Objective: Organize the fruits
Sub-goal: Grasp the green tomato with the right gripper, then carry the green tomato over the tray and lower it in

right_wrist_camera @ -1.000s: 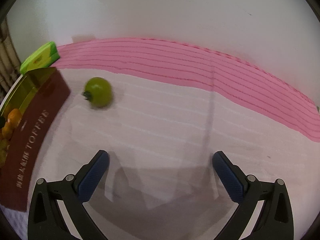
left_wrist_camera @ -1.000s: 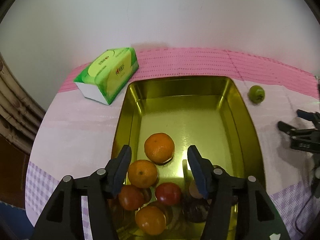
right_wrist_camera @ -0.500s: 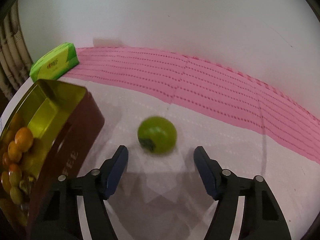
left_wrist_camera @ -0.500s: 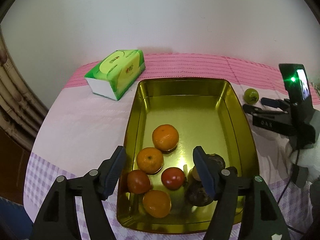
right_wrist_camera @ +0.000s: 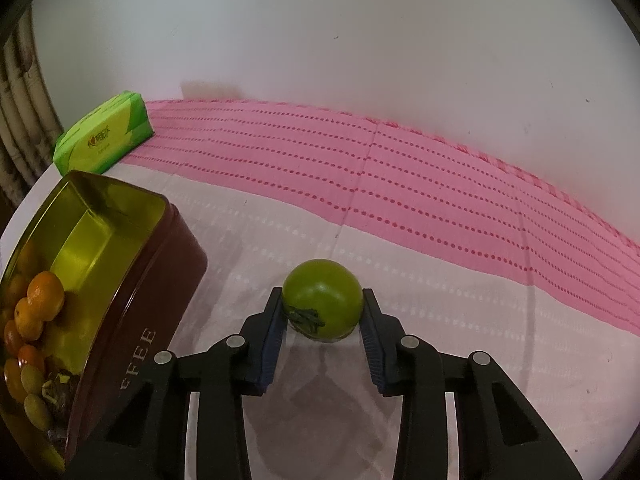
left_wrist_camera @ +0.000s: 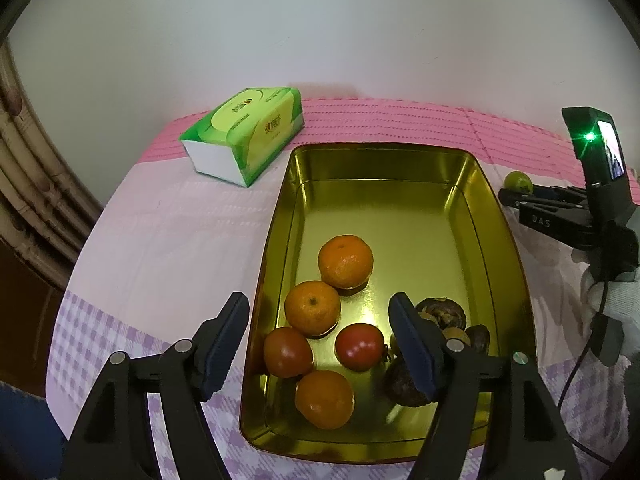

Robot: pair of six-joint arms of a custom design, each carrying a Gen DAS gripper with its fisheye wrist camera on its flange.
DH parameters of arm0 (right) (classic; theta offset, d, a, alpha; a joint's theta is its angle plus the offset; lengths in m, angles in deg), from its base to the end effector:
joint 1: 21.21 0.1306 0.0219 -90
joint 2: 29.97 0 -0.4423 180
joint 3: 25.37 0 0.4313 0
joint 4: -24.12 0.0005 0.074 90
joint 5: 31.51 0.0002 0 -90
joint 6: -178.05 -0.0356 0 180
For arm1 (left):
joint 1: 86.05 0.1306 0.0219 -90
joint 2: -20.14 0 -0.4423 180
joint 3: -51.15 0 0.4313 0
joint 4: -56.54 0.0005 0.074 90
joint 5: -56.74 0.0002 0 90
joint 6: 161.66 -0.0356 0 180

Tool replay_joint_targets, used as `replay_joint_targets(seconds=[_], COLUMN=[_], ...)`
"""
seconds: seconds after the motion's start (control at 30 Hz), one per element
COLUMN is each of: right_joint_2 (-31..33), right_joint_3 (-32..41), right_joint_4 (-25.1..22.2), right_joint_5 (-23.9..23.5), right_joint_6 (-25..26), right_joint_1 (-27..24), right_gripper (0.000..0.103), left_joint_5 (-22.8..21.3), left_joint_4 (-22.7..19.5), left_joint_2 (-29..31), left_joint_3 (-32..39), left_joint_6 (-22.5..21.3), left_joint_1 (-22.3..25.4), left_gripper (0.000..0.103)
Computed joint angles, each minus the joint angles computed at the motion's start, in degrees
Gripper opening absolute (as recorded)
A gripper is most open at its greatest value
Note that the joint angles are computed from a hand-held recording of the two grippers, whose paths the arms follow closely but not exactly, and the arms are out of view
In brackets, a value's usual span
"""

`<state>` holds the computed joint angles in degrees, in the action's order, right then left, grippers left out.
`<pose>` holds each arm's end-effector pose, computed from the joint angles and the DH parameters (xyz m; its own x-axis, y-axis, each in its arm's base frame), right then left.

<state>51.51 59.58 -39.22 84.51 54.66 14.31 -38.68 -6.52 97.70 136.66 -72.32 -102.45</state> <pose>0.3674 0.2425 0.5024 -0.7764 0.0534 -0.6279 0.1011 0.9940 -0.0405 0.4001 -0.1148 0.5323 -0.7842 0.2428 -0.5711 0.2383 0.9675 0.0841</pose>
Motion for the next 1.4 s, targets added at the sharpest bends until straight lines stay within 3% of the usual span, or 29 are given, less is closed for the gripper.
replay_joint_targets(seconds=[0.6,1.1,1.4], right_joint_2=[-2.87,0.97,4.27], right_joint_3=[3.14,7.84,9.78], right_joint_4=[-1.18,-2.39,-3.09], right_joint_5=[1.92,2.25,0.6], right_joint_6=[-3.75,-2.62,-1.6], right_joint_1=[8.05,15.16,16.7], right_gripper=[0.037,0.037,0.037], left_joint_5=[0.87,-0.01,0.58], left_joint_4=[0.88,1.53,1.38], left_joint_2=[-1.45,-4.17,-4.48], left_joint_3=[-1.26,-2.6,-1.91], left_joint_6=[-0.29,-2.16,-0.94], left_joint_1=[0.87,3.38,6.72], left_gripper=[0.07,0.07,0.07])
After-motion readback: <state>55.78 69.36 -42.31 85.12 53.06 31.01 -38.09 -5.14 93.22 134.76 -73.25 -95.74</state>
